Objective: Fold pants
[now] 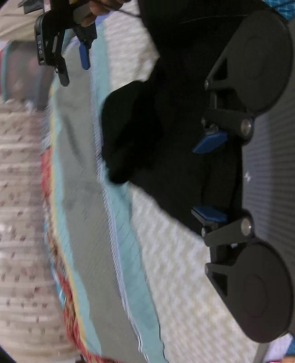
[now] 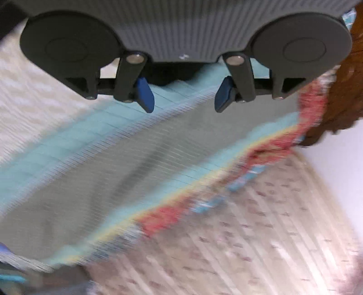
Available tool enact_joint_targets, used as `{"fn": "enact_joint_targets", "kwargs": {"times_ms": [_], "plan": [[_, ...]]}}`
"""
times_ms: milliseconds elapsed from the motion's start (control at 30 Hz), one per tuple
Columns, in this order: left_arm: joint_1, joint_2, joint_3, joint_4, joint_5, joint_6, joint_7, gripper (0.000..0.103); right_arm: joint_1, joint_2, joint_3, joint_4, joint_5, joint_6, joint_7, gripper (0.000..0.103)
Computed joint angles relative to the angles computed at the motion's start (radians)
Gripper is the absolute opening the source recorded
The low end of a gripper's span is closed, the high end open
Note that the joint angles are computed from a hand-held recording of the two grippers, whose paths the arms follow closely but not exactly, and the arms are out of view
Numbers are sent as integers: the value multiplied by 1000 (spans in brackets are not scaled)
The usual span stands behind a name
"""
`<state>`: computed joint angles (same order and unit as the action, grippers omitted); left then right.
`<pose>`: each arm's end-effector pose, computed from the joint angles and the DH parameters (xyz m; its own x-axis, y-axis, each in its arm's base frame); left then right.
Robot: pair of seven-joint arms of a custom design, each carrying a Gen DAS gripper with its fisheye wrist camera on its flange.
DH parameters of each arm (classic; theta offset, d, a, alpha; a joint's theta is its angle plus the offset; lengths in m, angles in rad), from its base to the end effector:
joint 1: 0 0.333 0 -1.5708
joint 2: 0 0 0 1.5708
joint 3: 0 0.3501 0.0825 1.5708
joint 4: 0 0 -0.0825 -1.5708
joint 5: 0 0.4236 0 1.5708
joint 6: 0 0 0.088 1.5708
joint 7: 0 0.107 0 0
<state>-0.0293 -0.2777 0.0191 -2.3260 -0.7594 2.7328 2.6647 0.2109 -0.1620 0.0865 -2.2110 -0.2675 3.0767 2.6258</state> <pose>0.5288 0.0216 0.5342 -0.4499 -0.8897 -0.0774 -0.5797 0.3569 -0.7325 0.5426 0.1917 0.5870 -0.1510 -0.7920 -0.5915 -0.5421 0.5667 -0.6205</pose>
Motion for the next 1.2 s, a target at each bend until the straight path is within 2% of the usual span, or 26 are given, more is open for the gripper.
{"fn": "enact_joint_targets", "kwargs": {"times_ms": [33, 67, 100, 133, 167, 233, 267, 300, 333, 367, 400, 433, 467, 500, 600, 667, 700, 800, 867, 933, 967, 1033, 1100, 1133, 1200], "plan": [[-1, 8, -19, -13, 23, 31, -1, 53, 26, -26, -22, -36, 47, -19, -16, 63], [2, 13, -34, -27, 54, 60, -9, 47, 56, -31, -46, -52, 100, -34, -39, 63], [3, 18, -39, -34, 73, 76, -17, 31, 74, -27, -48, -56, 132, -44, -48, 64], [1, 27, -41, -37, 85, 89, -24, 20, 112, -17, -71, -51, 185, -49, -97, 64], [11, 25, -46, -38, 114, 85, -52, 6, 131, -4, -68, -32, 212, -61, -122, 65], [16, 37, -35, -25, 116, 86, -95, 5, 189, 40, -74, 16, 300, -63, -231, 73], [18, 44, -26, -12, 108, 79, -111, 5, 223, 70, -85, 46, 373, -60, -324, 82], [23, 52, -23, 0, 109, 79, -129, 4, 256, 92, -86, 72, 454, -69, -441, 86], [33, 59, -23, 13, 117, 90, -151, 4, 260, 110, -72, 96, 467, -90, -498, 86], [38, 56, -24, 13, 123, 108, -163, 4, 247, 127, -51, 120, 413, -124, -497, 76], [43, 52, -21, 16, 123, 122, -173, 4, 229, 141, -33, 147, 328, -176, -470, 26], [43, 49, -8, 27, 108, 119, -177, 4, 214, 147, -22, 165, 285, -210, -449, 11], [41, 46, 10, 45, 82, 107, -175, 4, 190, 133, -15, 154, 217, -188, -358, 11], [45, 45, 19, 58, 66, 107, -178, 4, 158, 101, -7, 131, 89, -158, -229, 11], [45, 53, 50, 105, -14, 162, -151, 4, 36, 18, 31, 120, -242, -140, 53, 4], [66, 74, 59, 151, -36, 187, -184, 4, -121, -74, 113, 105, -553, -148, 316, 2], [88, 88, 53, 172, -17, 181, -229, 4, -182, -124, 143, 105, -669, -189, 398, 2], [168, 128, 30, 218, 84, 152, -436, 4, -229, -235, 146, 69, -754, -305, 458, 2], [185, 127, 35, 208, 79, 162, -480, 4, -181, -265, 97, 44, -664, -341, 359, 8], [177, 95, 61, 177, 12, 139, -447, 4, -120, -262, 52, 26, -549, -346, 228, 8], [172, 73, 77, 163, -24, 114, -427, 4, -92, -246, 38, 28, -497, -352, 159, 13], [160, 5, 111, 109, -94, 64, -357, 4, -54, -179, 33, 63, -422, -346, 52, 26], [153, -57, 136, 60, -122, 33, -290, 4, 20, -102, 0, 90, -290, -297, -101, 61], [157, -89, 148, 36, -123, 19, -268, 3, 60, -64, -19, 109, -204, -276, -184, 66], [185, -121, 136, 0, -91, 71, -283, 2, 94, 44, -32, 185, -63, -270, -281, 69]]}}
